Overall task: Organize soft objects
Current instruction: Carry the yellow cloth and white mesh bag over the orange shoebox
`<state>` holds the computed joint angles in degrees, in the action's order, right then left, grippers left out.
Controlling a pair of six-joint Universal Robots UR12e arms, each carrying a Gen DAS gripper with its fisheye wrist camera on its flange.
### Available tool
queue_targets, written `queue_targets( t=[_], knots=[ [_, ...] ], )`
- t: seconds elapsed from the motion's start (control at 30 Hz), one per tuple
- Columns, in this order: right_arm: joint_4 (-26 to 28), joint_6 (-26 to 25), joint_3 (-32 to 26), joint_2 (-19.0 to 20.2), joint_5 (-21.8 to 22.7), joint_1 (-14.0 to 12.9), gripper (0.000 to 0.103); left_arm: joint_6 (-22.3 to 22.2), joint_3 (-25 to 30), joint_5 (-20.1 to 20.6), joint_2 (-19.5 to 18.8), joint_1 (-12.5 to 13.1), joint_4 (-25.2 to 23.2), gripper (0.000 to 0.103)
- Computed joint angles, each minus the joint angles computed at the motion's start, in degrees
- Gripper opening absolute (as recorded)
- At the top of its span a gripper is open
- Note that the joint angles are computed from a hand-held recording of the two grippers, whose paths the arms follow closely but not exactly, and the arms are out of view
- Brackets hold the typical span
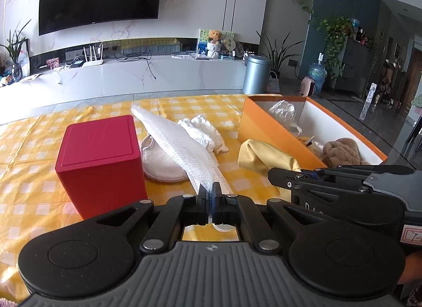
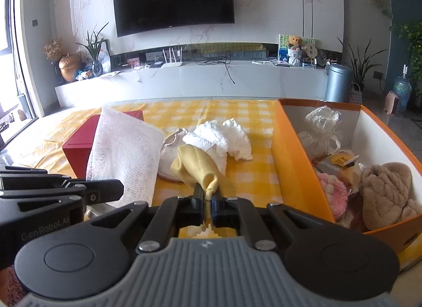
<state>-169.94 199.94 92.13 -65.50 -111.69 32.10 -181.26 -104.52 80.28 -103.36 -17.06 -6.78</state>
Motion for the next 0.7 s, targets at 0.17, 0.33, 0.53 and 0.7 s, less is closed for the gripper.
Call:
queue_targets(
  t=[0.17, 0.33, 0.53, 0.7],
  knots=[
    [-1.88, 0.42, 2.02, -2.69, -1.65, -0.43, 0.003, 0.49, 2.08, -4.94, 0.20, -0.49, 0.19, 0.002],
    [-3.53, -3.55, 3.30, -4.94, -5.10, -1.17, 0.003, 0.94, 6.39, -11.82, -1.16, -1.01, -3.35, 0.002],
    [-4.35, -8.89, 4.10, -6.57, -8.56, -2.70, 0.003, 4.48, 13.73, -16.88, -4.76, -2.50, -11.25, 0.002],
    [-4.09, -10.96, 4.73, -7.10, -10.96, -4.64, 0.003, 8.18, 20.77, -20.40, -8.86, -3.70, -22.35, 0.002]
  ],
)
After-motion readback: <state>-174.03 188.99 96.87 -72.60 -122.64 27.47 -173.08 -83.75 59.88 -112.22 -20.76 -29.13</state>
